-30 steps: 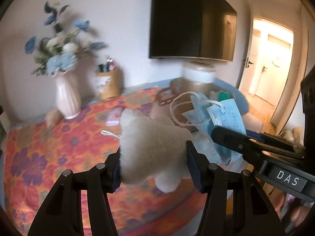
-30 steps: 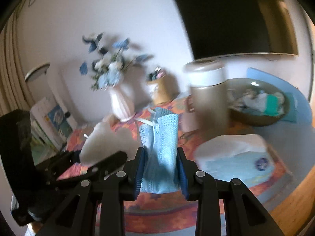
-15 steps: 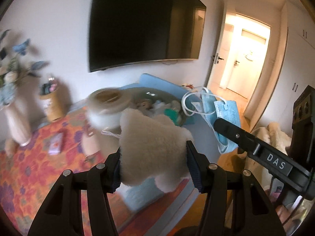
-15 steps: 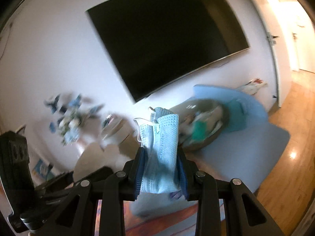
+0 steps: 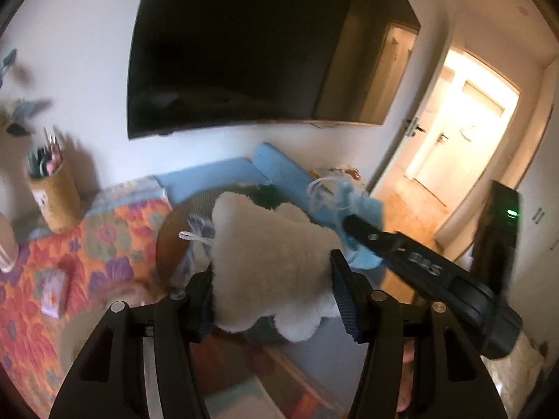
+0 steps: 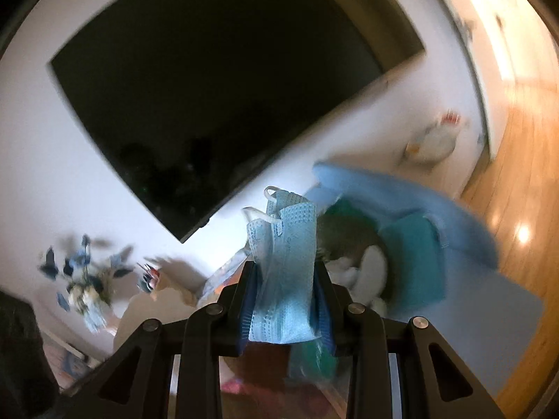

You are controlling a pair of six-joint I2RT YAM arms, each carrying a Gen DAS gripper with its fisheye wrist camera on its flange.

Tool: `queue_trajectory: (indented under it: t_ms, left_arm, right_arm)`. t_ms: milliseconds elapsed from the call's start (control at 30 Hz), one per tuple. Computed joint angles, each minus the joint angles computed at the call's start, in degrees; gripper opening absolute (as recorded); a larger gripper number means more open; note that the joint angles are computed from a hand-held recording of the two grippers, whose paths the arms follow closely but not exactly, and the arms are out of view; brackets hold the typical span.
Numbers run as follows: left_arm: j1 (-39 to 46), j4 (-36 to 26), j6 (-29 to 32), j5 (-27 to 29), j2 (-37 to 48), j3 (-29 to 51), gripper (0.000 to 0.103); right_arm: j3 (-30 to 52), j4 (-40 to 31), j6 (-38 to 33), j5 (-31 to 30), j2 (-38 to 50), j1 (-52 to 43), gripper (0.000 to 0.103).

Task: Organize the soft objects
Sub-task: 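Open the left tool over the bowl while the right tool releases the mask, then move both empty tools back over the bed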

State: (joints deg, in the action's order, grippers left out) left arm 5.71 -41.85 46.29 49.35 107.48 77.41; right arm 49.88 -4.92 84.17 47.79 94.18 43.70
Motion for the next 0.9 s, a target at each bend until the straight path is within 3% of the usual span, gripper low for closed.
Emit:
queue_trajectory:
  t_ms: [33,100,133,267,433,633,700,733,833,900]
  left_arm:
    - [-0.75,1.64,-1.90,-0.65,0.12,-0.08,0.060]
    - [-2.41,5.91,-6.41,-3.12,0.46,-0.69,0.070]
    - [-2.90,6.36,-6.69,-3.31,1.01,-0.44,0.072]
    - [-3.09,7.69,-4.70,-3.40,0.14,-1.84,0.072]
    - [0.83,2.58,3.05,0.30,-4.06,-3.54,0.072]
    - [14.30,-12.37,23.33,9.68,-5.70,-0.72,0.080]
    - [19.40,-18.94,30.69,11.59,-3.30,3.15,0.080]
    - [22.46,-23.23,34.76,12.02,-0.61,6.89,0.080]
    - [27.77,-27.11,36.31,11.39,6.09,15.98,0.080]
    - [30.16,-28.63,35.04,10.69,11.74,23.77,0.080]
  right_arm:
    - [-1.03,4.11,-2.41,-3.58,0.56,-2.55,0.035]
    - [-3.71,11.69,-5.07,-10.90,1.42,-6.96,0.056]
    - [-5.31,14.76,-5.14,-12.69,1.56,-8.12,0.057]
    - [-7.55,14.01,-1.63,-10.36,1.07,-6.56,0.057]
    - [-9.24,8.78,6.17,-3.51,-1.85,0.77,0.058]
    - [4.67,-11.27,13.21,8.33,2.81,14.74,0.064]
    - [12.30,-19.28,15.94,11.59,7.91,19.24,0.078]
    - [16.14,-21.98,16.35,13.29,10.91,21.32,0.080]
    - [27.48,-24.77,11.40,15.30,20.02,25.43,0.080]
    - [34.33,-22.67,5.28,14.65,25.72,26.46,0.080]
